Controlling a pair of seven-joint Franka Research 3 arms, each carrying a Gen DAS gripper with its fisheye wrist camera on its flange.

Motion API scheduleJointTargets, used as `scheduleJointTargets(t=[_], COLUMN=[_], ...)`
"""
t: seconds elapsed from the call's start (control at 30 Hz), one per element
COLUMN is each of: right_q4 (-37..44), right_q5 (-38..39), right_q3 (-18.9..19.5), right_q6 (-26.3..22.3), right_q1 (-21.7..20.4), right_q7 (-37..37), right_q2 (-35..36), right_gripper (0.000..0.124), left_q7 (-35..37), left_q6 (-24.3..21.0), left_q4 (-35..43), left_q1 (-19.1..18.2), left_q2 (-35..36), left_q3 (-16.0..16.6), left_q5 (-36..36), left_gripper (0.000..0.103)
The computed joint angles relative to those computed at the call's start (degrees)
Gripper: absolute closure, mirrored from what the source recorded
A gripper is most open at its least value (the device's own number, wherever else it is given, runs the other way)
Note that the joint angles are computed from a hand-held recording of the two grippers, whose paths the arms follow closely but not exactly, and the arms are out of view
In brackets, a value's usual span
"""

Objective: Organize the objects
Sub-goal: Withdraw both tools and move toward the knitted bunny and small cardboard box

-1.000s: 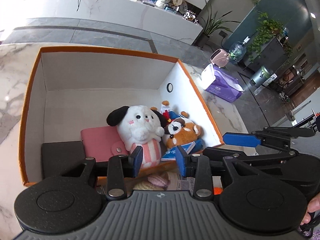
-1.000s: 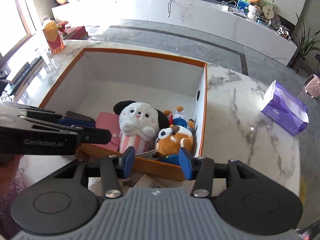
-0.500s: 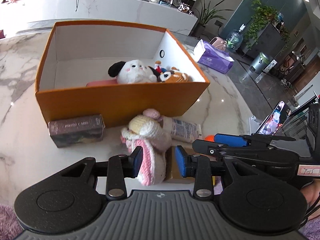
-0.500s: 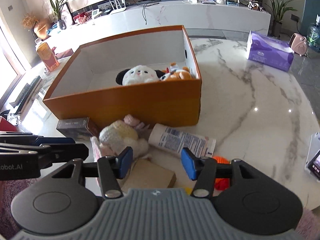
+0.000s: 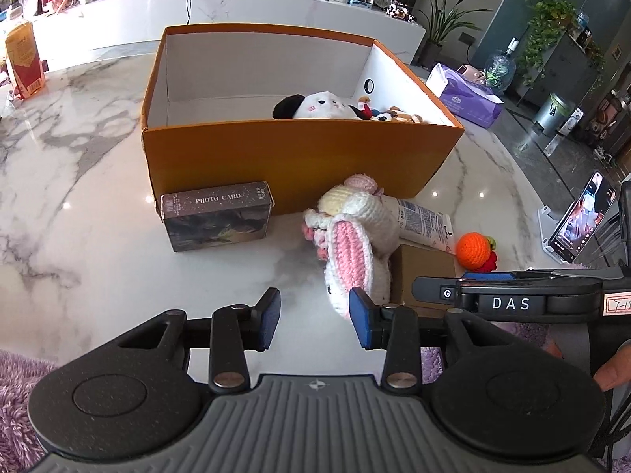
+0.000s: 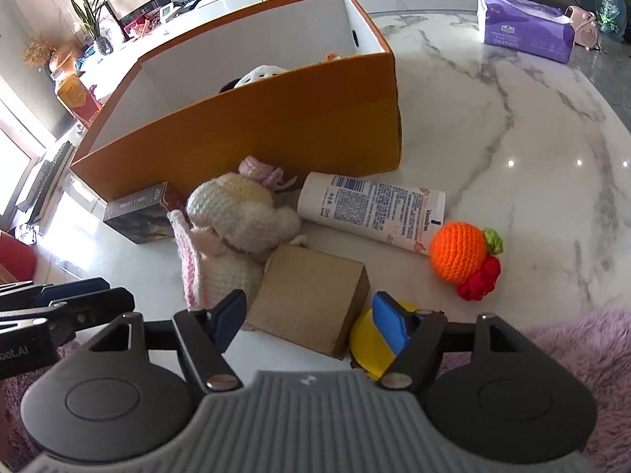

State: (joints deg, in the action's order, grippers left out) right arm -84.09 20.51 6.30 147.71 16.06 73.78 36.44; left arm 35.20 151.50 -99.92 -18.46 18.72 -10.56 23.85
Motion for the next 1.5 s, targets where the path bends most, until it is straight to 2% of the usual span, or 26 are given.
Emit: scheduleJointTargets(t=[0.13,0.2,0.4,0.57,0.6,0.7,0.77,0.9,1.1,1.17,1.27,1.33,1.4,1.5], right_q4=[1.44,2.46,3.87,4.32,5.12,5.98,5.79,5.57,6.6,6.75,6.46,6.12,5.95,5.94], right_q5=[0.18,-0.26,-0.89,0.09,-0.47,-1.65,-1.24,-2.37,-2.2,-2.04,-1.99,-1.97,-1.84,-1.79], right_q3=[-0.12,-0.5,-0.3,0.2,-0.3,-1.0,-0.44,-0.96,-0.63,-0.48,-0.47,-0.5,-0.46,-0.37], right_q6=[-1.6,-2.23,-2.99,-2.72,-3.62,-4.88,-5.21,-4.62,-5.04,-5.13,-4.87,-4.57,-4.44,-4.38], right_q1=[0.17,0.55,0.73,-0.14,0.18,0.79,0.49,1.37,1.2,1.11,1.12,1.11,1.04,1.07], right_q7=[1.47,2.49,2.72,2.32,2.9,4.02,3.63,3.81,3.82,3.69,3.52,3.4,3.4,3.16], right_q2=[1.08,1.83,2.89,2.36,2.67,3.17,3.16,3.36,4.12,4.26,4.1,3.9,3.82,3.86], right_gripper=[0.052,0.052,0.06,0.097,0.099,0.088,0.066,0.061,0.059,0.059,0.059,0.058,0.058,0.058], left_q7=[-3.19,-4.13,-0.87,3.62,4.29,5.27,6.69,9.03,16.7,17.94,22.63,24.34,27.73,31.2], left_q6=[-0.49,-1.09,-3.55,-7.03,-7.71,-7.1,-6.1,-5.99,-3.34,-3.55,-5.09,-6.83,-9.87,-11.34], left_q4=[-0.65,-0.56,1.07,4.43,5.29,6.35,6.45,6.86,6.05,6.23,7.04,7.67,8.92,9.6], left_q1=[-0.85,-1.08,-0.4,-0.2,-0.25,-0.22,-0.35,-0.77,1.82,1.49,1.86,-0.51,-2.16,-3.32], left_q2=[-0.67,-0.79,0.06,2.48,3.18,4.64,5.26,6.06,5.44,5.43,5.79,6.02,6.56,7.07], left_q3=[1.55,2.16,2.92,3.36,3.48,3.97,4.3,4.66,1.79,1.9,1.18,3.11,3.85,4.44], left_q5=[3.26,5.68,11.21,14.11,14.41,15.53,16.79,18.05,10.22,9.29,7.05,12.19,16.25,20.46], left_gripper=[0.054,0.049,0.044,0.041,0.041,0.041,0.041,0.041,0.042,0.046,0.064,0.064,0.063,0.058])
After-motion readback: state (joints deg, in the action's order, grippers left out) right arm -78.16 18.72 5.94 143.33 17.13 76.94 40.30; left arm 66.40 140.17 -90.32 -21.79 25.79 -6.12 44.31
